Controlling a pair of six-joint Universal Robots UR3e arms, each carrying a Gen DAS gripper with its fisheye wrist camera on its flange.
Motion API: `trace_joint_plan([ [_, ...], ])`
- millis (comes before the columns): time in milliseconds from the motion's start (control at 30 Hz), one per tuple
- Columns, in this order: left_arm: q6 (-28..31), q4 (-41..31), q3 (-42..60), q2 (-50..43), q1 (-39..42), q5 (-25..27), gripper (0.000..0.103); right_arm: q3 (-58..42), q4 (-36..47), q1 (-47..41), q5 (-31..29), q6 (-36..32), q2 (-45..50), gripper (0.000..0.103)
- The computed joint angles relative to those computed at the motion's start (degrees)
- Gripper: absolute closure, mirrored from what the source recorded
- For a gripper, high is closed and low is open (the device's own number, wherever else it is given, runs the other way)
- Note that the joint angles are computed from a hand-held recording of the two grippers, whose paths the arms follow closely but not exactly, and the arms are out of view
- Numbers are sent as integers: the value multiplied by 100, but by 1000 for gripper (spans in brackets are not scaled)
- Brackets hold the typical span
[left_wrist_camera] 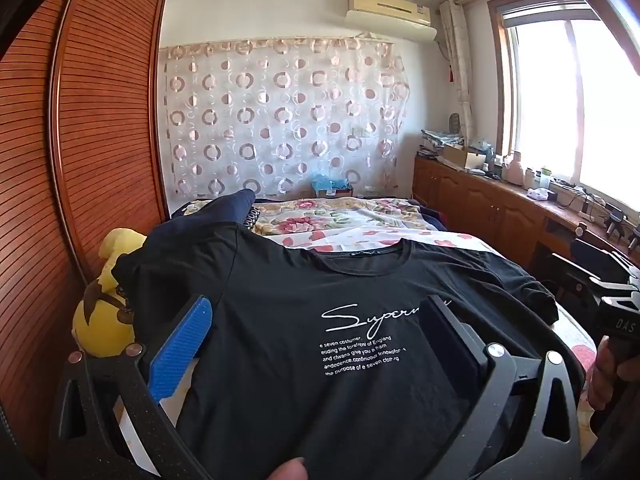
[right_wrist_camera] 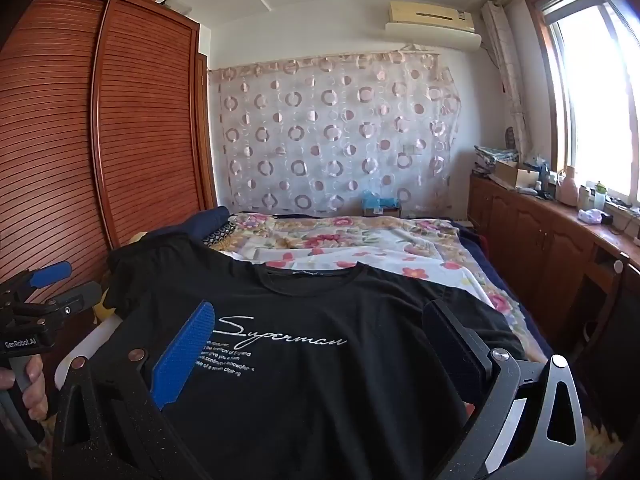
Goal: Fold small clothes
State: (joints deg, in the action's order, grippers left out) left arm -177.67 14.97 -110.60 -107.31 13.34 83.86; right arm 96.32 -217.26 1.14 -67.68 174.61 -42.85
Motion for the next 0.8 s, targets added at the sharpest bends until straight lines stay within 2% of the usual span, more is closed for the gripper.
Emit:
trace_joint_plan([
  [233,-70,-19,-117,146,32,-16,0,-35,-5,136,-156,-7,20,0],
  [533,-22,-1,-163,157,233,-220,0,32,-45,-38,108,-3,-13,0],
  [567,-119,-41,-68,108,80,-62,0,30,-41,-34,99,0,-15,0],
  [800,-92,-86,-36,131,134,-111,0,0,-60,-12,90,26,15,0],
])
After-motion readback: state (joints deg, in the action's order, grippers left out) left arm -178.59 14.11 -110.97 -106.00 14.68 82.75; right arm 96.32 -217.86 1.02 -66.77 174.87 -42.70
